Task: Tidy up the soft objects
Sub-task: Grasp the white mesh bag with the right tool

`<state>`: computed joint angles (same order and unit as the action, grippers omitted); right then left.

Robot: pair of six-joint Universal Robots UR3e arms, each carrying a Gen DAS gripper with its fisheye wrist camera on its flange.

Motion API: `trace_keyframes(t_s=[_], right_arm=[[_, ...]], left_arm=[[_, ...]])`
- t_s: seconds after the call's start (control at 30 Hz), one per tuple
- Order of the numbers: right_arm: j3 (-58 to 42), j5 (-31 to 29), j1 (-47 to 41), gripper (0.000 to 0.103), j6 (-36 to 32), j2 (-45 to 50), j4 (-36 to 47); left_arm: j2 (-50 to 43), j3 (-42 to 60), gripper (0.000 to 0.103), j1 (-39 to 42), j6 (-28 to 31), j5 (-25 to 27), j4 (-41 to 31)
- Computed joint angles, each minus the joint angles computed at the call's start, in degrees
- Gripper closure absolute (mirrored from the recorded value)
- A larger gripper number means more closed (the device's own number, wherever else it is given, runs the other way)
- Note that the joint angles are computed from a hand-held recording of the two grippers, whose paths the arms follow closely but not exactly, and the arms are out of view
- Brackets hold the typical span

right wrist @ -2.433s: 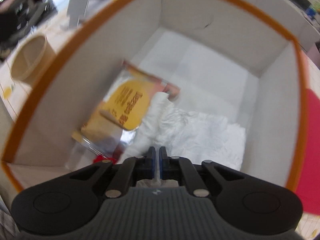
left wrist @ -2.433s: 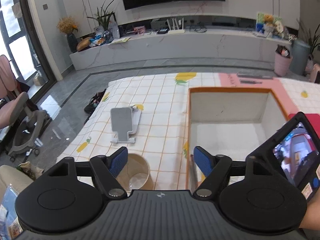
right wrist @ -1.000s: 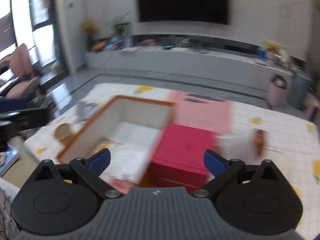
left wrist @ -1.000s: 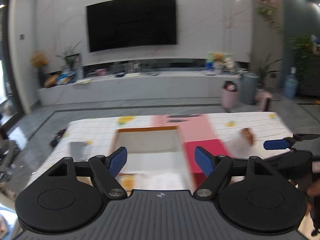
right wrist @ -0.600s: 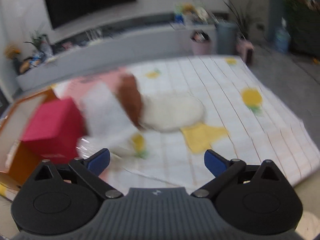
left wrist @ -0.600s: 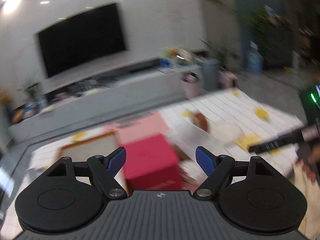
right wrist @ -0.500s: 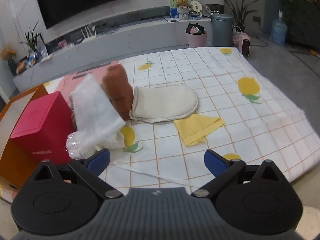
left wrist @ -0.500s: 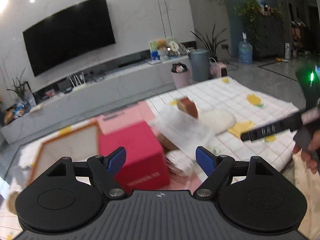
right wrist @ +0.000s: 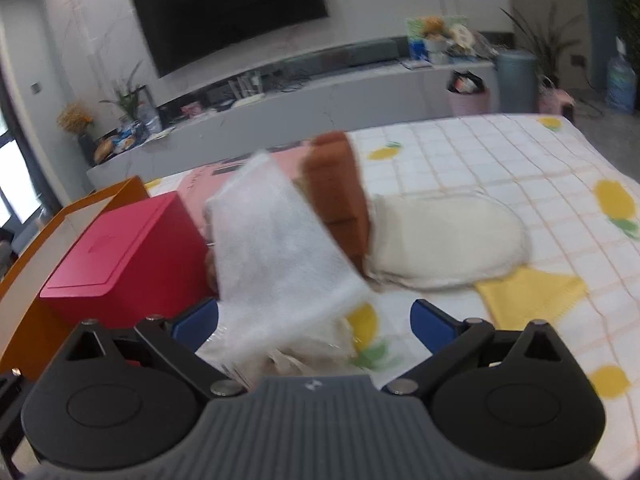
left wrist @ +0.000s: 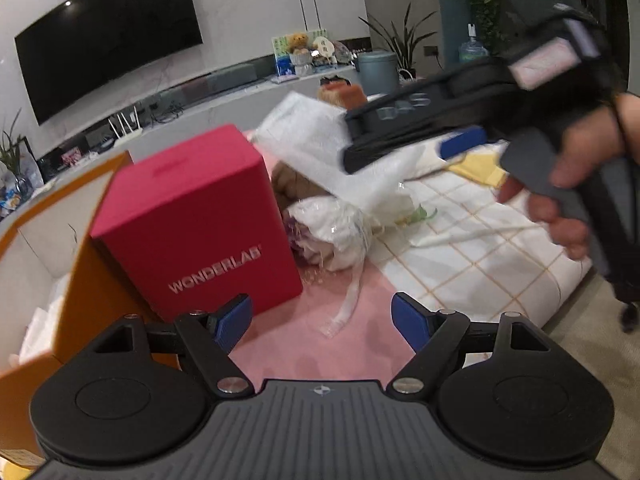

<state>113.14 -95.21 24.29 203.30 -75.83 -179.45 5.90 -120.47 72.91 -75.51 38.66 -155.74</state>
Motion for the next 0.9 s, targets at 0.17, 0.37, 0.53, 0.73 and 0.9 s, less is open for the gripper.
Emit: trace_keyframes(t_s=[0.17, 0.37, 0.53, 0.73, 0.9], right_arm=[[-9.9, -5.1, 3.6, 0.003, -6.9, 9.1, 2.8], [-9.2, -6.1, 4.1, 0.014, -8.3, 13.1, -5.1], [-6.8, -7.0, 3.9, 0.081, -8.6, 11.3, -7.4], [0.6, -4.5, 2.9, 0.093, -7.1, 2.2, -8.4], [1.7, -10.6, 5.5, 0.094, -9.0, -11.8, 6.7]], left_arm=[[-1.6, 1.4, 0.01, 3.0, 3.7, 2.3, -4.1], [-3.7, 2.9, 0.01, 5.3, 3.4, 3.5, -4.7], [-8.4, 2.5, 0.01, 4.7, 2.3, 4.4, -3.0], [-11.4, 7.1, 0.01, 9.0, 5.0, 6.8, -8.3], [-13.4, 5.1, 0.01, 5.2, -0.3, 5.2, -1.3]])
